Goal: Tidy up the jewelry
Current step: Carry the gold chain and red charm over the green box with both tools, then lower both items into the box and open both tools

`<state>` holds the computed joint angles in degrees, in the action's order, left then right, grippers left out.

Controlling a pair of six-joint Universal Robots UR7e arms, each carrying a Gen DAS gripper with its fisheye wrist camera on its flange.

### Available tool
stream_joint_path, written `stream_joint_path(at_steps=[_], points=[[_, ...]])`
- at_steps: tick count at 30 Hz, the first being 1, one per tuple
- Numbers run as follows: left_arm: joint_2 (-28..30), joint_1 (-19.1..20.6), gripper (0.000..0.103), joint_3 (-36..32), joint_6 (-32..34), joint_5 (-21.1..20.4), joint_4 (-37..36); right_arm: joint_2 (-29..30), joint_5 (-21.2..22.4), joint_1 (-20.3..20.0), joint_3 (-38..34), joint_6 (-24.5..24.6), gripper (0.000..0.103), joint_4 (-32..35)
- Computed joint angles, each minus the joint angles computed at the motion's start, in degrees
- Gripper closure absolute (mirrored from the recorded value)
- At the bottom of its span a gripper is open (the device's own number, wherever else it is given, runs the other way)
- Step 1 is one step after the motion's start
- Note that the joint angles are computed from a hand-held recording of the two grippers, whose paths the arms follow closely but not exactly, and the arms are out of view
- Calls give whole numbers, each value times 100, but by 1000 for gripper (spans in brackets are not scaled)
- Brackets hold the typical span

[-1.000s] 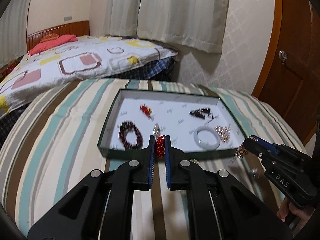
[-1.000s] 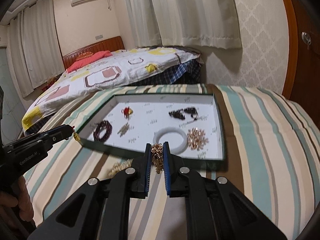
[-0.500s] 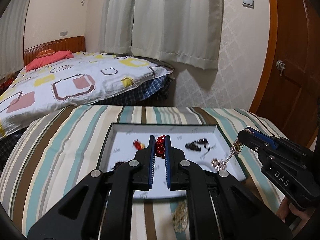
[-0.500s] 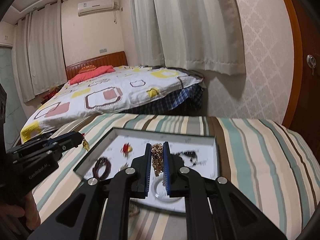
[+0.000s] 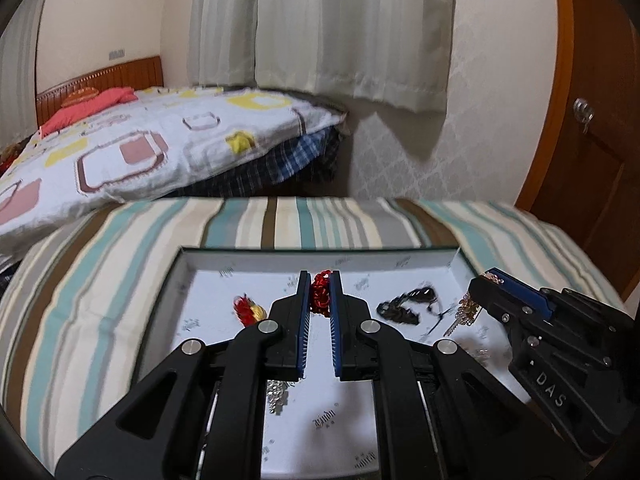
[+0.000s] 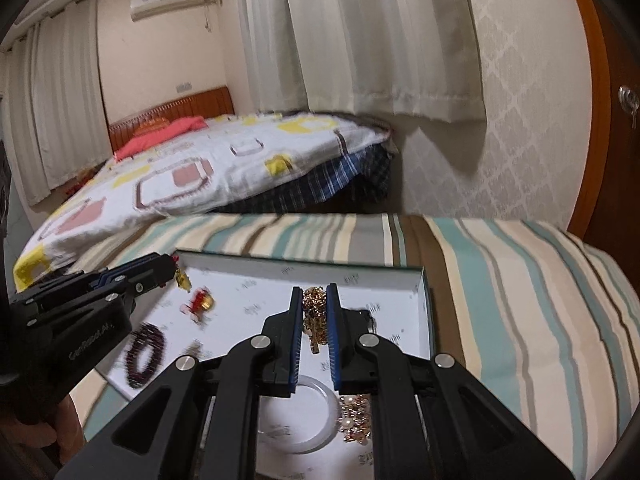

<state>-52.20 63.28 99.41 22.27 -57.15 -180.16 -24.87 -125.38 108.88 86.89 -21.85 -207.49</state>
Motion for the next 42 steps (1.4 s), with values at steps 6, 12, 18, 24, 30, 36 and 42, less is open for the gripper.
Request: stream_joint_path(at_steps=[6, 12, 18, 24, 30, 36, 42], points=[[360, 183, 94, -404, -225, 132, 599, 45, -48, -229, -91, 314, 91, 575], [490, 261, 94, -579, -406, 236, 1019, 34, -100, -294, -139, 538, 91, 977], [546, 249, 92, -577, -335, 354, 971, 25, -136, -323, -175, 637, 91, 1164], [560, 251, 77, -581, -326, 376, 969, 23, -141, -328, -186, 654, 78, 1153], [529, 234, 71, -564, -337, 311, 962, -14, -104, -309, -115, 618, 77, 1000], [314, 131, 54, -305, -214, 180, 549, -103, -79, -203, 33, 483, 68, 626], [-11, 5, 51, 63, -136, 105, 154, -277, -88, -99, 365, 452, 66, 234]])
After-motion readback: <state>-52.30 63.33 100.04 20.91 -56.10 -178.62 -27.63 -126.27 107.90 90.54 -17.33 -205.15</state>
